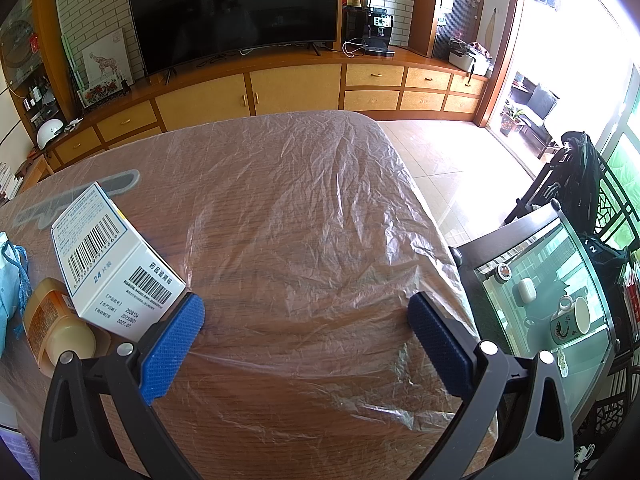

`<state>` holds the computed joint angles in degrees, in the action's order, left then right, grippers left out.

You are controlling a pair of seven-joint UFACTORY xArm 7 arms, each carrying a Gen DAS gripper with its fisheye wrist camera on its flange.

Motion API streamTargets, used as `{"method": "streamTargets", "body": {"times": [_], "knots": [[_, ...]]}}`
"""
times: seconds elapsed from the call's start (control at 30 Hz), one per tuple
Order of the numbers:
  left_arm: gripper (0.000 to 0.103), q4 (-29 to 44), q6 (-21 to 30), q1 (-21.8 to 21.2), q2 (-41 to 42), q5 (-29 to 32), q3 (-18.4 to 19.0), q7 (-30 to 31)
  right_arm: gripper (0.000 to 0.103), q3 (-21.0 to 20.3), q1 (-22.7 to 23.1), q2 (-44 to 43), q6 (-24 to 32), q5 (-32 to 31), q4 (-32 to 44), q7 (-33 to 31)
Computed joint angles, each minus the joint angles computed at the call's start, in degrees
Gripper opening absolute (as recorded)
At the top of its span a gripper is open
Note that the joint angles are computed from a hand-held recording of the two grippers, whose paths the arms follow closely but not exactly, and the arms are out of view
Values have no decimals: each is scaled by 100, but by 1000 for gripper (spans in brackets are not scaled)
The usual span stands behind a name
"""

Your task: Collect trash

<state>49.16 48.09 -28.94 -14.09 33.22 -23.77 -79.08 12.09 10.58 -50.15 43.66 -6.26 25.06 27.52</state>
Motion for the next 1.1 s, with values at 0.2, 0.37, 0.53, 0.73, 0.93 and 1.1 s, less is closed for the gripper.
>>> {"method": "streamTargets", "body": {"times": [0.2,0.37,0.53,0.73,0.93,1.1], "knots": [[102,-1,-2,-4,-2,-1,5,-1,99,-1,4,9,0,-9,8,9],[102,3,3,-18,-4,-43,23,61,99,-137,56,63,136,53,81,-180],[101,-266,-223,-54,-623,-227,-15,20,99,-211,46,-620,445,104,52,-257],[101,-473,-151,-389,-1540,-876,-463,453,99,-190,455,-1387,1259,569,350,-513],[101,-187,-207,-836,-1557,-1814,-937,705,99,210,1196,-1707,2367,1561,865,-276],[102,74,-436,-987,-1287,-1974,-1332,507,99,817,1735,-1804,2739,2244,1277,199]]}}
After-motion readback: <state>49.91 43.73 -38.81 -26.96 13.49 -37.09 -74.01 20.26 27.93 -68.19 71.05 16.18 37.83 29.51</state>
